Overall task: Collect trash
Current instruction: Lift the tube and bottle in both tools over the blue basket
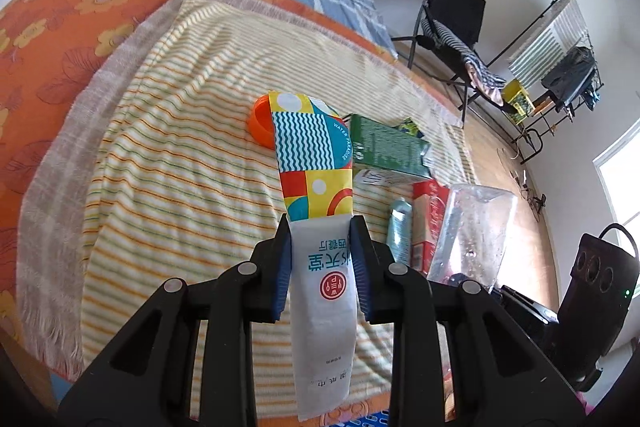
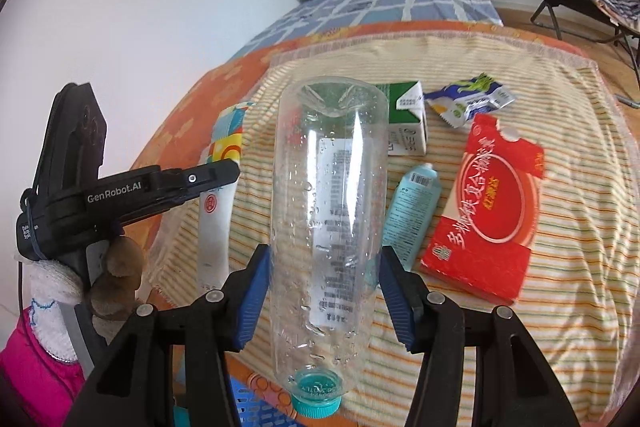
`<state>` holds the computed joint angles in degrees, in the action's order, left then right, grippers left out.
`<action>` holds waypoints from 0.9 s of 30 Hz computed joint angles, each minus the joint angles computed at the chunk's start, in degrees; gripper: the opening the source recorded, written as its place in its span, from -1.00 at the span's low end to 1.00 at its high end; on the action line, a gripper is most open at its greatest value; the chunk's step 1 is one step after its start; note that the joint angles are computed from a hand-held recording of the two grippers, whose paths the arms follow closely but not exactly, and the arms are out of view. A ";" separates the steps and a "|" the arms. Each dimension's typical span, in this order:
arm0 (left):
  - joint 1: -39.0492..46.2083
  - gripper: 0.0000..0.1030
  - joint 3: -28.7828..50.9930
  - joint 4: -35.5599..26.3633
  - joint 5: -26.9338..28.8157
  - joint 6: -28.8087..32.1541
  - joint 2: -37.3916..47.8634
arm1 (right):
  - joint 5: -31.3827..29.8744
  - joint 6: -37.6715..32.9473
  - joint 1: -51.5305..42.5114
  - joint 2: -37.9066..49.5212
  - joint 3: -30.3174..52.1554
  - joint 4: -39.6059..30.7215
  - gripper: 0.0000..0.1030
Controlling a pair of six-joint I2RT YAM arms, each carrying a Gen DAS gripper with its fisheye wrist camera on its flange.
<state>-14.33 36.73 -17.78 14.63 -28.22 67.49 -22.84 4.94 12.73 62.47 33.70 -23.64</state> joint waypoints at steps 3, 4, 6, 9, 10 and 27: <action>-1.60 -0.48 -0.98 -2.30 -1.48 -0.03 -4.35 | 0.44 -0.78 -0.46 -4.67 -0.74 -2.32 0.08; -2.39 -0.48 -1.31 -3.18 -2.15 -0.12 -5.86 | 0.80 -1.06 -0.47 -6.43 -1.04 -3.15 0.08; -3.81 -0.48 -1.72 -4.48 -3.07 -0.44 -7.98 | 0.86 -1.60 -0.77 -9.14 -1.43 -4.79 0.08; -7.16 -0.48 -2.76 -6.72 -5.33 -1.29 -11.91 | -0.33 -2.50 -1.98 -13.18 -2.09 -8.00 0.08; -8.49 -0.48 -3.13 -7.57 -6.25 -1.68 -13.30 | -0.76 -2.88 -2.49 -14.82 -2.37 -9.35 0.08; -30.48 -0.48 -6.89 -17.12 -21.90 -11.81 -27.58 | -4.73 -6.18 -9.05 -33.75 -8.34 -24.11 0.08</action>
<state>-44.81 29.84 -34.89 -7.27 -40.02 39.90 -27.57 -1.24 3.68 28.72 25.36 -47.74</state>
